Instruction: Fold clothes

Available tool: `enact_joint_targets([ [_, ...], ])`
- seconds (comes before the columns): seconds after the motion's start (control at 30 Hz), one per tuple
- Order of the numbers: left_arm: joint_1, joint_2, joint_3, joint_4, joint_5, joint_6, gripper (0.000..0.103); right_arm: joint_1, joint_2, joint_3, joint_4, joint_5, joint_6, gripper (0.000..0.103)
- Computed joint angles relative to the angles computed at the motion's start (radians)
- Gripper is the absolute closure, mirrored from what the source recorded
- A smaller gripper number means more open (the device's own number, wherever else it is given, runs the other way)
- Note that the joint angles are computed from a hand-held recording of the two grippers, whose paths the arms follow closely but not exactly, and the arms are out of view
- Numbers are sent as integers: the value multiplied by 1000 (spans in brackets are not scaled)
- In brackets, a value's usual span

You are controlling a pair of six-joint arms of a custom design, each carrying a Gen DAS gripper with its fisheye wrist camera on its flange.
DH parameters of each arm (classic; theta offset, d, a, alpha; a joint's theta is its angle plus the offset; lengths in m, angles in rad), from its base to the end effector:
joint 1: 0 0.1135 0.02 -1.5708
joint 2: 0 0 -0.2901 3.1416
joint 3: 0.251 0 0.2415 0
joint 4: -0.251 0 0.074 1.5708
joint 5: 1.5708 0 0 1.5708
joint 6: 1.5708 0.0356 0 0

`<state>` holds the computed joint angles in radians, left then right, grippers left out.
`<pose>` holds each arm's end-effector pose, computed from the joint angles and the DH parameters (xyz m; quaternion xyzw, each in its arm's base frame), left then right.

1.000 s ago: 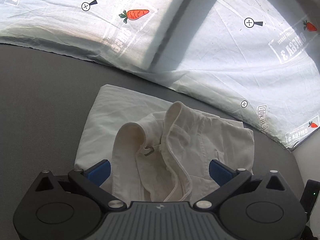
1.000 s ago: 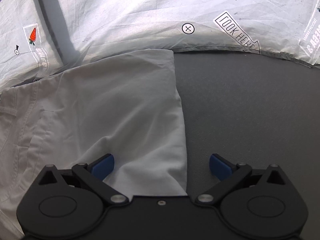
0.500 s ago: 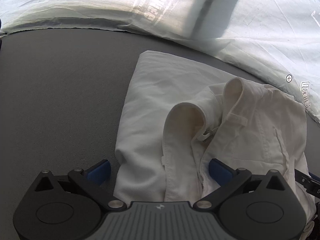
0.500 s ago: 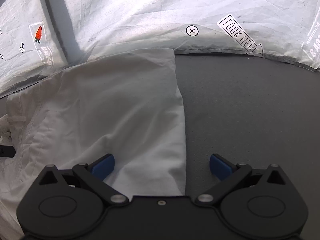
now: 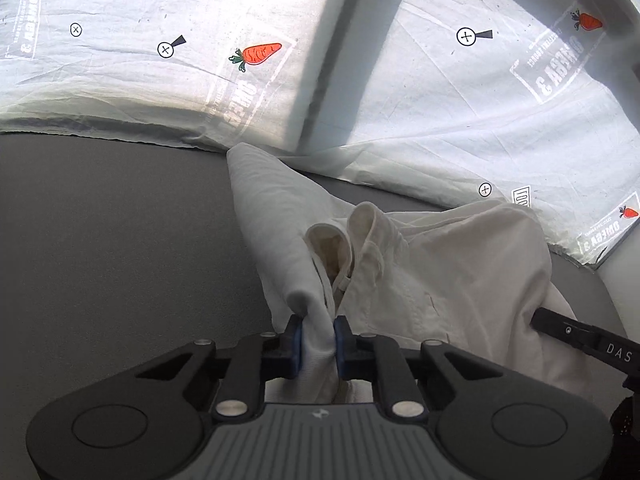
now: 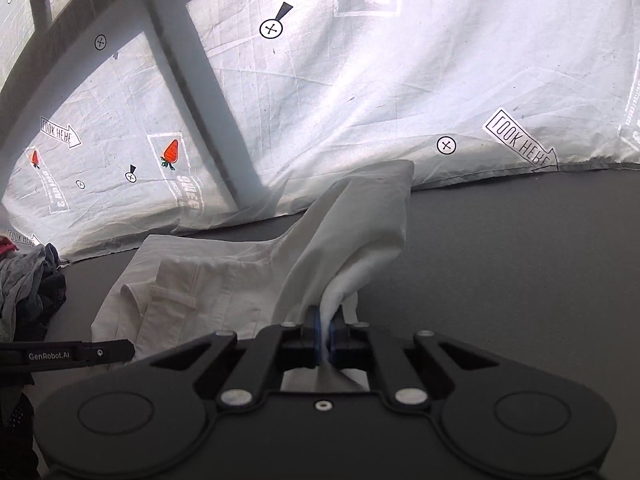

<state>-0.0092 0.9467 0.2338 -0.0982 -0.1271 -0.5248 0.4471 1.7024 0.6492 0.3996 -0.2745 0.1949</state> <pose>0.1420 0.0032 0.1620 -0.2591 0.8902 -0.0407 0.3725 0.2771 0.1435 0.1616 -0.1718 0.8736 0.2548 0.3774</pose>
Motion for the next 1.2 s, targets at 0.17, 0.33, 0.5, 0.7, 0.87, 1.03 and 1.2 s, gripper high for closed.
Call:
enact_joint_targets([
  [0.17, -430, -252, 53, -244, -216, -221, 87, 74, -296, -141, -122, 112, -24, 98],
  [0.33, -944, -216, 133, -357, -484, -500, 88, -10, -631, -276, -311, 115, 48, 98],
  [0.5, -1225, 18, 226, -309, -600, -666, 89, -324, -932, -317, -575, -67, -77, 98],
  [0.7, -1270, 358, 392, -140, -619, -681, 89, -980, -795, -226, -740, -554, -537, 98],
  [0.87, -1282, 690, 681, -135, -667, -760, 89, -1237, -355, 47, -875, -753, -939, 98],
  [1.03, -1239, 969, 1000, -159, -663, -734, 90, -1289, -41, 349, -939, -823, -1065, 98],
  [1.2, -1151, 1146, 1252, -137, -597, -585, 90, -1267, 191, 641, -928, -866, -1000, 98],
])
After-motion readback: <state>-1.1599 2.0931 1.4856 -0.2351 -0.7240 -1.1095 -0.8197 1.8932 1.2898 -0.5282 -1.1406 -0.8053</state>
